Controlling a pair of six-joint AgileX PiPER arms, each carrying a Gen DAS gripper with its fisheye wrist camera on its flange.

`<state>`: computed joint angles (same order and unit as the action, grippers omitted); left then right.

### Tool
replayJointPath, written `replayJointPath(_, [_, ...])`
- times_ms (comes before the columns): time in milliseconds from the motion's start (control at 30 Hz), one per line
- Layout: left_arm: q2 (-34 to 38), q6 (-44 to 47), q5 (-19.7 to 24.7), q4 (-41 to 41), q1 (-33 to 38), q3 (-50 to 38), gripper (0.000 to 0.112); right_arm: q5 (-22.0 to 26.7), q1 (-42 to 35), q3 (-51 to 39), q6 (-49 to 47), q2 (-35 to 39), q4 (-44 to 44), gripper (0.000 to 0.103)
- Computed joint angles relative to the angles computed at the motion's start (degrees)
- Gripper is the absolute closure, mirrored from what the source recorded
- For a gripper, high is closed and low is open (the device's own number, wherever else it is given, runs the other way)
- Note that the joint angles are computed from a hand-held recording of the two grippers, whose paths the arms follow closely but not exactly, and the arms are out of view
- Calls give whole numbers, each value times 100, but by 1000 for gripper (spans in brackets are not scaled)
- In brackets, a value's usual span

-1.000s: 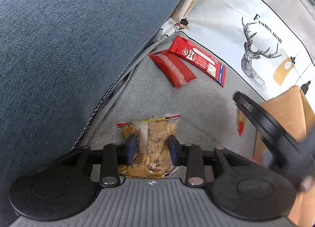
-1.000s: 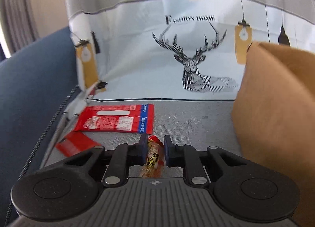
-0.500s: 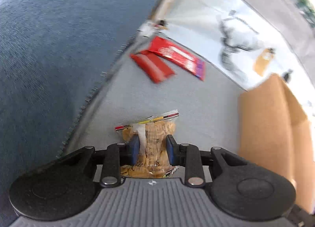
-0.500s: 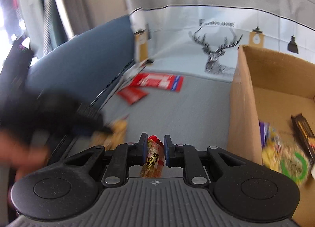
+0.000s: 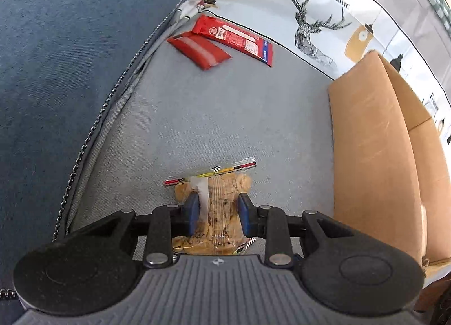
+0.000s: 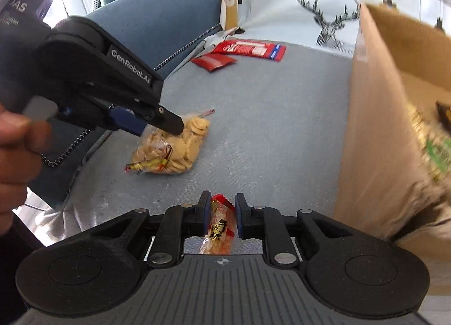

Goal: Organize snacks
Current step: 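Grasp the clear cookie bag with left tool while right tool grasps the small red candy, then lift both held snacks and carry them toward the cardboard box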

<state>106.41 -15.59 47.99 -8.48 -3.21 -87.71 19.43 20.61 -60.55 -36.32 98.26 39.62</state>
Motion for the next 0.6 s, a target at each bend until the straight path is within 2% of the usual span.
replayJointPath(33, [1, 11, -13, 32, -20, -4, 80, -33, -21, 38, -461, 25, 390, 83])
replayJointPath(100, [-6, 16, -13, 65, -31, 16, 77, -318, 38, 261, -724, -22, 511, 83])
replayJointPath(167, [-16, -6, -4, 65, -34, 17, 75, -219, 29, 180, -314, 69, 149, 80])
replayJointPath(233, [-35, -41, -15, 50, -27, 27, 71, -256, 45, 257, -560, -60, 335, 77])
replayJointPath(467, [49, -59, 196, 191, -88, -102, 64, -53, 42, 379, -19, -219, -493, 67])
replayJointPath(600, [82, -15, 241, 200, -103, -116, 60, -44, 73, 515, -209, -293, -548, 65])
